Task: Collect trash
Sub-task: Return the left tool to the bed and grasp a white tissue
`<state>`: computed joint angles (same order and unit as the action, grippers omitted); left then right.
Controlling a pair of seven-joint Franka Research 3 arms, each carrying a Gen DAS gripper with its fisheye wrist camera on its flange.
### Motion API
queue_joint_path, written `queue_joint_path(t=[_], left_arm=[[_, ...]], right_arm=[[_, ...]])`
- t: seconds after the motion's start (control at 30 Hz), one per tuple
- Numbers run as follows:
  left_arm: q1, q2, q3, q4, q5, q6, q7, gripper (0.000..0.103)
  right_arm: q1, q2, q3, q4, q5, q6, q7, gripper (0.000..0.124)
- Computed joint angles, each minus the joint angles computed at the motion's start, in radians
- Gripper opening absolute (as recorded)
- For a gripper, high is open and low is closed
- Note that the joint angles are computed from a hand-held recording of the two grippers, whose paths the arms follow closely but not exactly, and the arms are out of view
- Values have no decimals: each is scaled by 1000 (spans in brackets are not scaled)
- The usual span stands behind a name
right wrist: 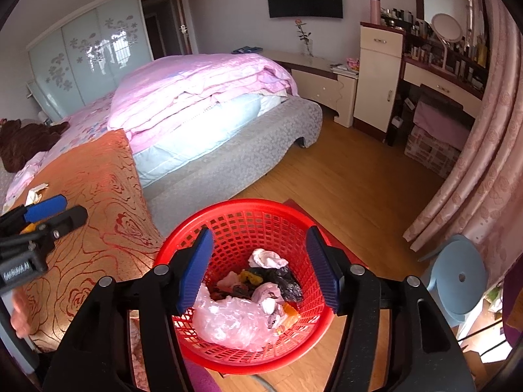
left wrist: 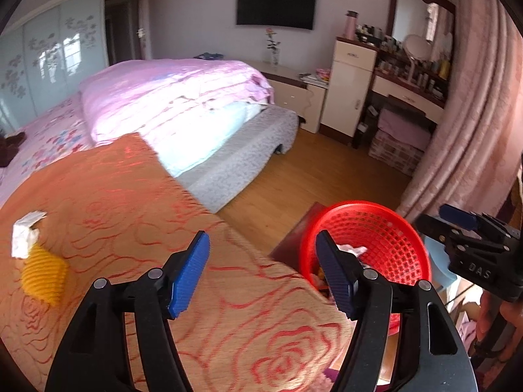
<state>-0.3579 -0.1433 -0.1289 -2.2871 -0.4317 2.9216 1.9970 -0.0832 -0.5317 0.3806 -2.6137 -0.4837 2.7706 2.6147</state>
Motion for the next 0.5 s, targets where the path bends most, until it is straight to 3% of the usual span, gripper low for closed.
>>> queue_joint_path(t=[0.5], left_arm=[[241, -1, 51, 69, 307, -30, -350, 67]], right_arm=[[49, 96, 33, 86, -74, 20, 21, 76]])
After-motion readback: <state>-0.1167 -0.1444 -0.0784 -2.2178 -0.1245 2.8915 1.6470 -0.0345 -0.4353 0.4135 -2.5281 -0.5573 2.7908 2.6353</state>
